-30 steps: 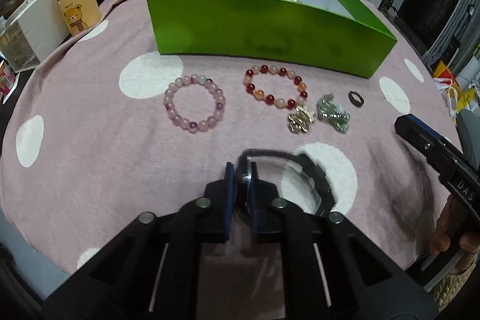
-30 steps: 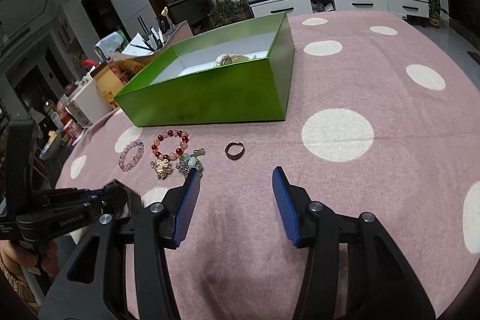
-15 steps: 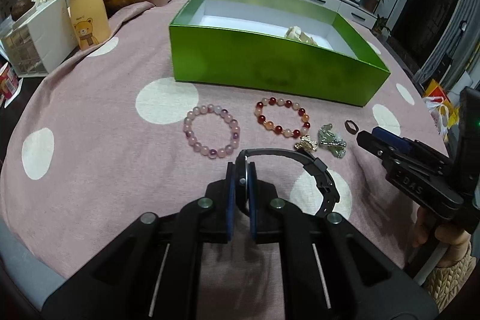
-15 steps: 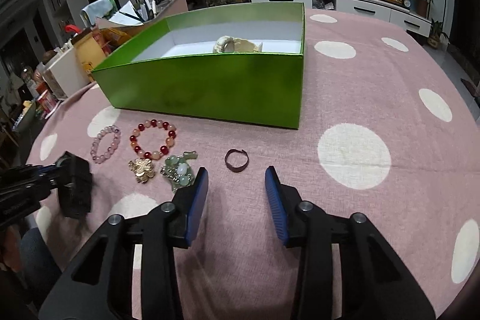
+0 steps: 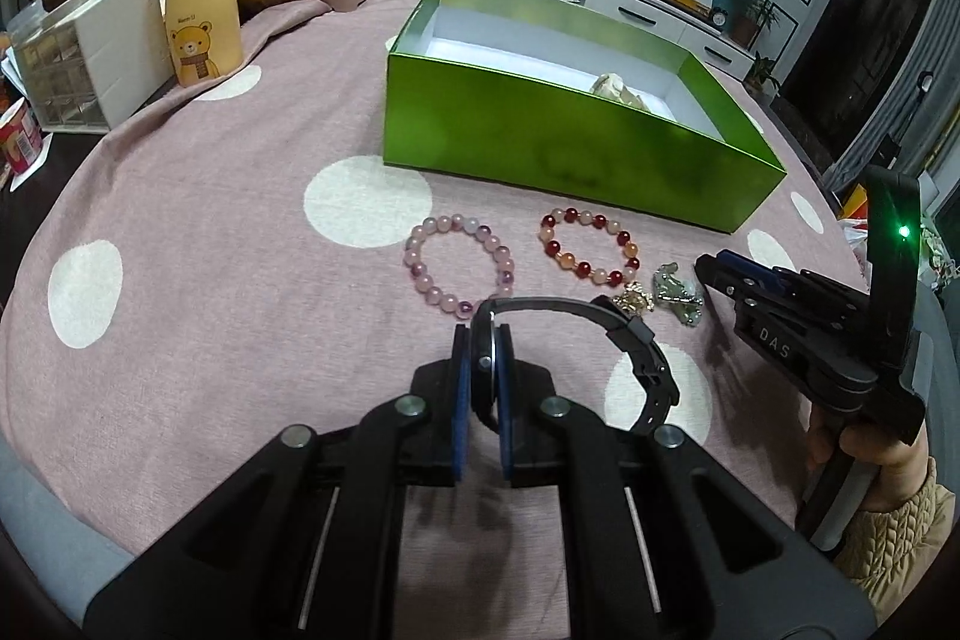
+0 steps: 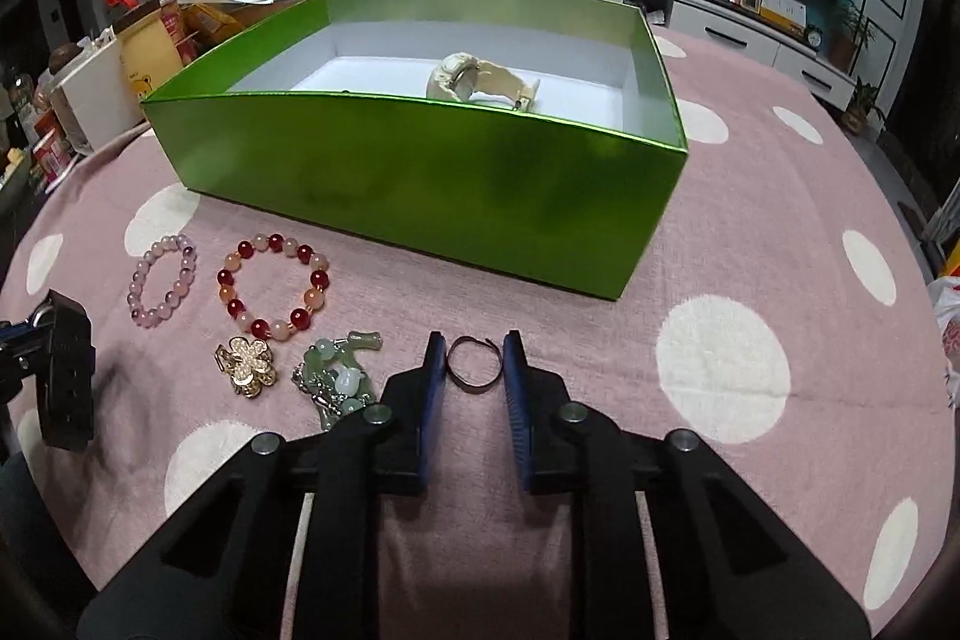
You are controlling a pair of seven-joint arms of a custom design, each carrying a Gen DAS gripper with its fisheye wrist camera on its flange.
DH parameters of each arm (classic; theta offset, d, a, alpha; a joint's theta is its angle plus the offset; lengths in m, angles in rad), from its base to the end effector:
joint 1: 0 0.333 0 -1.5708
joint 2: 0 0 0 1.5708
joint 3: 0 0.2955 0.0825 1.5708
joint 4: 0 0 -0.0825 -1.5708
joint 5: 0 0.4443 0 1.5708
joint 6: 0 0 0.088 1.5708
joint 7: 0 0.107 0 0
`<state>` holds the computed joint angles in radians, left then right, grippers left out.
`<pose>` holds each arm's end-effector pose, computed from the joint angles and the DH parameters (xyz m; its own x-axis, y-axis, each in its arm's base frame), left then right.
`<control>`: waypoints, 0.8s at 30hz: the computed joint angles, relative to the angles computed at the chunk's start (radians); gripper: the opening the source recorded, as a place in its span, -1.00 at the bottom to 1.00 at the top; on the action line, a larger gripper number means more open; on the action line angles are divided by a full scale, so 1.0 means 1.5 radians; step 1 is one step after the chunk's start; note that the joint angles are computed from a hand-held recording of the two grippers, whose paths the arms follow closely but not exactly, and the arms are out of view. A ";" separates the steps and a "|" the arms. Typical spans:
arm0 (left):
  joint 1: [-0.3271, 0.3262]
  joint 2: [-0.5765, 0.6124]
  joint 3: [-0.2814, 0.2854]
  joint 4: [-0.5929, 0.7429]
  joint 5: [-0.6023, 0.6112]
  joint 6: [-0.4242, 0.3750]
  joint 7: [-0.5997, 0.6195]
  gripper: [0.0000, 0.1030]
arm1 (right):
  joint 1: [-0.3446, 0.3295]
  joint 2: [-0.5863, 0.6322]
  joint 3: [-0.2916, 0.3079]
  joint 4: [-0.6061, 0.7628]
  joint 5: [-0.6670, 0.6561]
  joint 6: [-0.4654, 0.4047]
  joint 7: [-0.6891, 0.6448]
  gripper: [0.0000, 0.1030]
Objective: Organize jewelry
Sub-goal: 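Grasp the dark ring with right tool while left tool holds the black watch, then carry watch and ring into the green box and open both tools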
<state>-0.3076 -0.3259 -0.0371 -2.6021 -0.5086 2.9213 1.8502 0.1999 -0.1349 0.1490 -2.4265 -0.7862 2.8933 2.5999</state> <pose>0.4855 -0.1415 0.3758 -0.2279 -0.9519 0.2049 -0.8032 0.0648 -0.5922 0.5046 0.2276 0.3526 0.0379 -0.9992 -0.0083 -0.7672 -0.0238 -0.6410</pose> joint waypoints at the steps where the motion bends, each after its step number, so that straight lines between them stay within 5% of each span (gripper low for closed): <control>1: -0.001 -0.001 0.001 -0.001 -0.002 0.000 0.001 -0.86 | 0.000 0.002 -0.001 0.002 0.002 0.002 -0.002 -0.64; 10: -0.002 -0.003 0.016 0.000 -0.024 -0.001 0.019 -0.86 | -0.028 -0.067 0.019 -0.057 -0.012 0.047 0.036 -0.64; 24: 0.027 -0.006 0.002 0.047 0.007 -0.004 -0.001 -0.86 | -0.135 -0.185 0.111 -0.108 0.047 0.110 -0.007 -0.64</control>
